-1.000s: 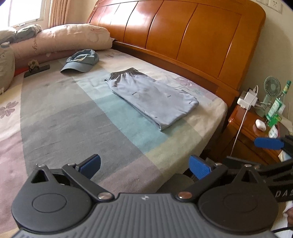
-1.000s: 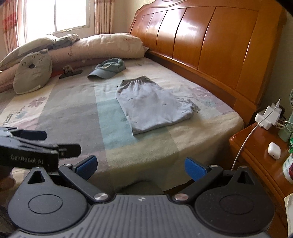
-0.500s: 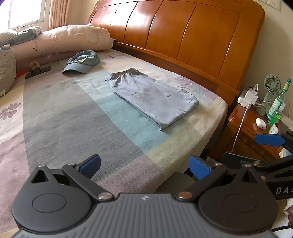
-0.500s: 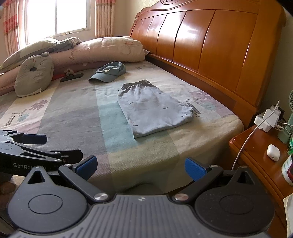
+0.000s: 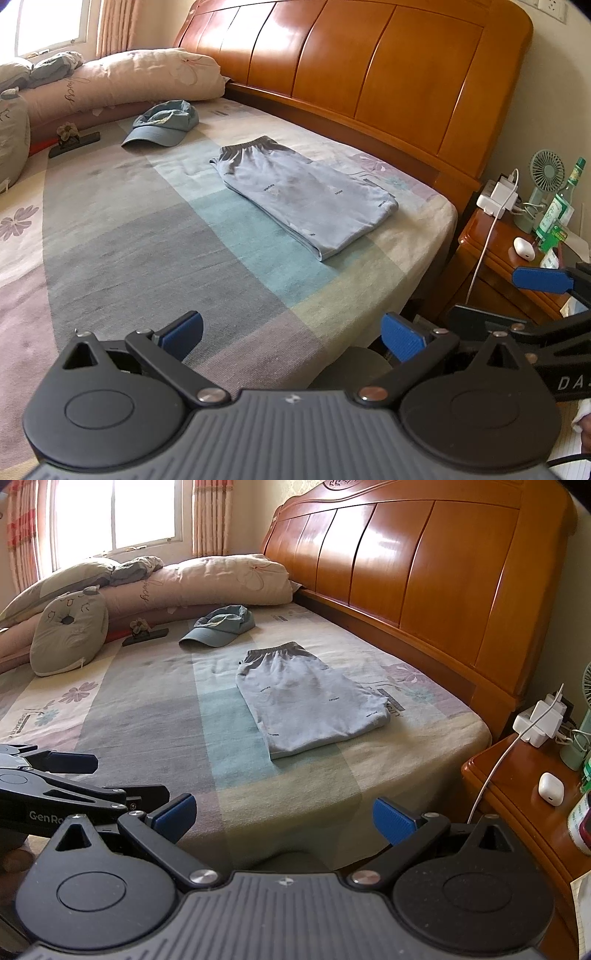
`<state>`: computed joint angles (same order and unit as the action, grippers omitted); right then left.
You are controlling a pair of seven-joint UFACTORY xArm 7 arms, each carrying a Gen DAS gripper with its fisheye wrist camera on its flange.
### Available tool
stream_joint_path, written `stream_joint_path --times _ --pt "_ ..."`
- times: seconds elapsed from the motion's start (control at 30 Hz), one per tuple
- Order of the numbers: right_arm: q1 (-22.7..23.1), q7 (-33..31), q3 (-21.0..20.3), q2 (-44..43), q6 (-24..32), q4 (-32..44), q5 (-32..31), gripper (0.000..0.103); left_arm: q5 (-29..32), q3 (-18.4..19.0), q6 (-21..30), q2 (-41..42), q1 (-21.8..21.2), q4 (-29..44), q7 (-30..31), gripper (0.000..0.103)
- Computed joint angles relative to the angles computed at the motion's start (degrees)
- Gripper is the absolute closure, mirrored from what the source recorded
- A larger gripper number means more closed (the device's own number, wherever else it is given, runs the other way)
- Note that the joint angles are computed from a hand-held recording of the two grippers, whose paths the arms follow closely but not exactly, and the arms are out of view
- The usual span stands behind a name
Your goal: Fold clothes
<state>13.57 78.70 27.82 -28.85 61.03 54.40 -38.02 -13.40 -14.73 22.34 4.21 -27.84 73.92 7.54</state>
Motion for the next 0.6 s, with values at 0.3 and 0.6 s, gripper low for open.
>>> stream_joint_path --times 0.3,0.6 --pt "0.2 0.0 0.0 0.1 0.3 0.2 -0.1 0.0 -0.1 0.0 0.2 0.2 0.0 0.2 -0.1 0.001" --pt "0.3 0.0 0.2 0.4 0.7 0.6 -0.4 0.0 -0.5 0.0 0.7 0.4 0.0 0.5 0.3 0.001"
